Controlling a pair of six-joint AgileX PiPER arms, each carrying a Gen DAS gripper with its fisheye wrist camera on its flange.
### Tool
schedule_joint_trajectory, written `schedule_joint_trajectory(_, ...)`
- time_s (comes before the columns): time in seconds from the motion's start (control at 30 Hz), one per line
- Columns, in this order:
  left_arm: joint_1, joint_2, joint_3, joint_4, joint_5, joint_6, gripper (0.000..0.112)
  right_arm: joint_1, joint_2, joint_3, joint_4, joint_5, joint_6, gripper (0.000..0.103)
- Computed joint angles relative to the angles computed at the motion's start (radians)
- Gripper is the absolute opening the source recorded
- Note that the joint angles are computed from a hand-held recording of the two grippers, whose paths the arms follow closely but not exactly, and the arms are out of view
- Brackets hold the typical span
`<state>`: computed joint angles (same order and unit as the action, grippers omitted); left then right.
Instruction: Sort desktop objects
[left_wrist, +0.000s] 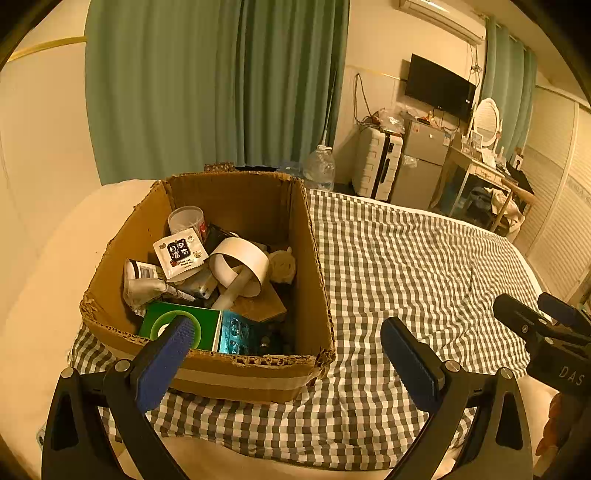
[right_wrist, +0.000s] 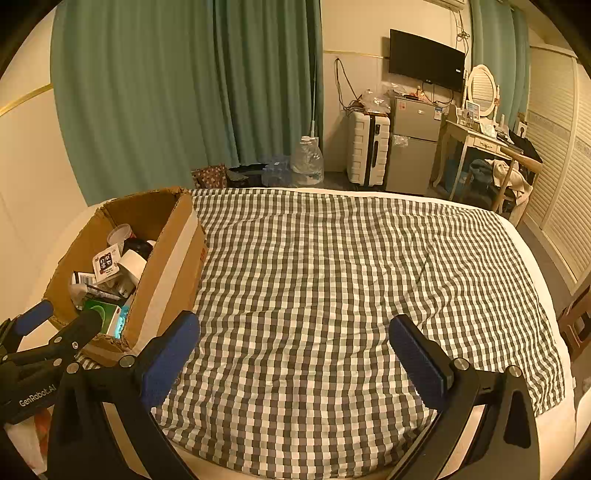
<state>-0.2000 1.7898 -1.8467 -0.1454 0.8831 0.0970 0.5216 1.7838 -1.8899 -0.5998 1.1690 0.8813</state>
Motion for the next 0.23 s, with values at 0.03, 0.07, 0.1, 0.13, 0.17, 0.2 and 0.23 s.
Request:
schedule_joint_trajectory(0.03, 0.001, -0.001, 0.002, -0.002, 0.002, 0.003, 0.103, 0.0, 0.002, -0.003, 0.005, 0.003, -0.007, 0.102)
schedule_joint_trajectory(0.07, 0.0, -0.007, 0.01, 0.001, 0.001, -0.004, 0.103, 0.002, 0.004, -0.004, 0.004, 0.004, -0.008, 0.102)
schedule_joint_trajectory(0.1, 0.002, -0.015, 0.018, 0.005, -0.004, -0.019, 0.103, 0.003, 0.004, -0.002, 0.004, 0.002, -0.009, 0.102)
schedule_joint_trajectory(0.13, 0.006, -0.017, 0.015, -0.006, -0.001, -0.013, 0.103, 0.003, 0.003, 0.002, 0.006, 0.0, -0.013, 0.102)
schedule_joint_trajectory(0.17, 0.008, -0.013, 0.004, -0.015, 0.008, 0.0, 0.103, 0.004, 0.004, 0.002, 0.006, 0.0, -0.016, 0.103)
schedule_joint_trajectory(0.2, 0.005, -0.017, 0.002, -0.006, 0.004, 0.0, 0.103, 0.005, 0.003, 0.003, 0.004, -0.001, -0.017, 0.103)
schedule_joint_trajectory(0.23, 0.003, -0.02, 0.003, 0.001, -0.001, -0.007, 0.103, 0.006, 0.003, 0.005, 0.003, -0.002, -0.018, 0.102)
